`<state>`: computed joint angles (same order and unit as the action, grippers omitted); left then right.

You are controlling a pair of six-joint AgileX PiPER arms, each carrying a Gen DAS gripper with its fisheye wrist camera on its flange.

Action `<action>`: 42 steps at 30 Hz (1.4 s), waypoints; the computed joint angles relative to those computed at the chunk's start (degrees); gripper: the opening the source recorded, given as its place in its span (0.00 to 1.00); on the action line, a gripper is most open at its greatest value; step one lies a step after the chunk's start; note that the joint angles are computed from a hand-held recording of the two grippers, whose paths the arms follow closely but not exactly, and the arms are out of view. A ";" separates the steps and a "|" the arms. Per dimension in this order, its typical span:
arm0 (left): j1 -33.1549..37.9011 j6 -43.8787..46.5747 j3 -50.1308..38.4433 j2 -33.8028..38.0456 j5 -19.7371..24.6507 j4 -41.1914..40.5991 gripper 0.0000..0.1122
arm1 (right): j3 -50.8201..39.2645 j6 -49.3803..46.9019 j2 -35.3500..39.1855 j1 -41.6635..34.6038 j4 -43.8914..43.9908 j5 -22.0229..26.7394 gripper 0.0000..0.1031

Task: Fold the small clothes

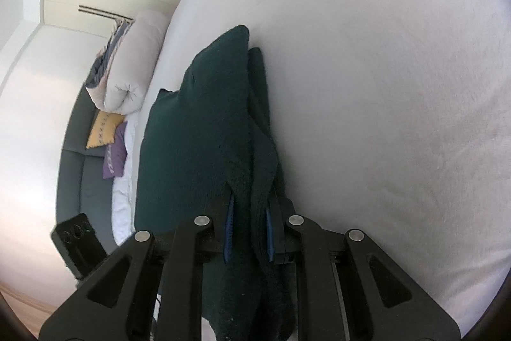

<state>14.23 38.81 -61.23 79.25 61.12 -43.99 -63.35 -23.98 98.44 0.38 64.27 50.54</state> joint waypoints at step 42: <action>-1.61 -11.52 -9.78 14.40 0.56 0.96 0.84 | -3.85 10.77 -4.09 2.85 -11.99 0.09 0.73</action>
